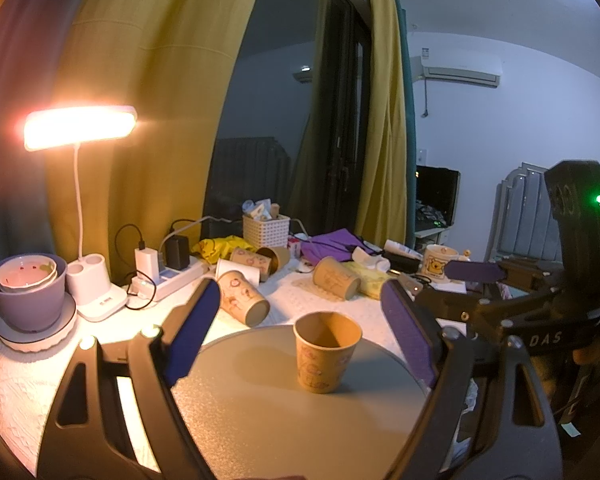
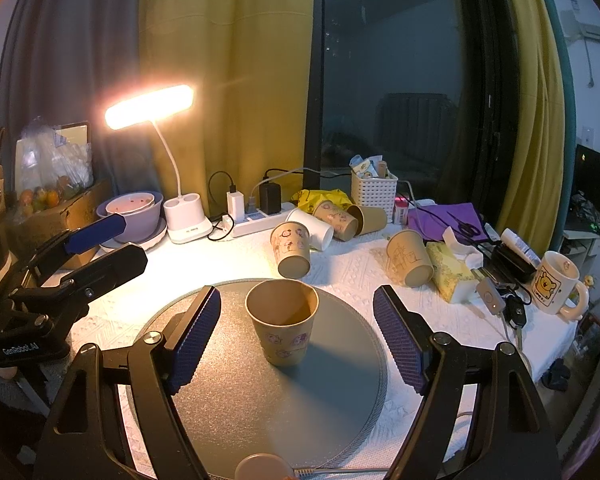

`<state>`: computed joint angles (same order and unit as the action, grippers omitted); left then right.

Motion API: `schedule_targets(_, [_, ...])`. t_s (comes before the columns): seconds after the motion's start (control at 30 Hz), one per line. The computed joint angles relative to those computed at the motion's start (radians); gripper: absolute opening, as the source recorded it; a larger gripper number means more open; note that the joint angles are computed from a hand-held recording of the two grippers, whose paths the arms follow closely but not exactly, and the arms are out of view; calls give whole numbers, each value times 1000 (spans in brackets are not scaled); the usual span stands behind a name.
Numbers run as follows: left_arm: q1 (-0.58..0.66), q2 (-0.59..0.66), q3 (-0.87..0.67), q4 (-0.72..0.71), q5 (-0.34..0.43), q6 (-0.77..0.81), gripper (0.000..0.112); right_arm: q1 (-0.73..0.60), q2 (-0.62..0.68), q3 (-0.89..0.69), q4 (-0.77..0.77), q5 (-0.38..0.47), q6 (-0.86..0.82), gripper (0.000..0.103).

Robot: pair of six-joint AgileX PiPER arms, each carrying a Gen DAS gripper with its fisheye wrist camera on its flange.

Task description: Flip cup upright

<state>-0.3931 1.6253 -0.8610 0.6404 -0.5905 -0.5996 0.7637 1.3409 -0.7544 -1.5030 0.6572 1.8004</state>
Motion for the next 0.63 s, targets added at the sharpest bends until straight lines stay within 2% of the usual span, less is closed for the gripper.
schedule_targets(0.63, [-9, -3, 7, -8, -1, 5, 84, -1, 4, -2, 0, -1, 0, 81])
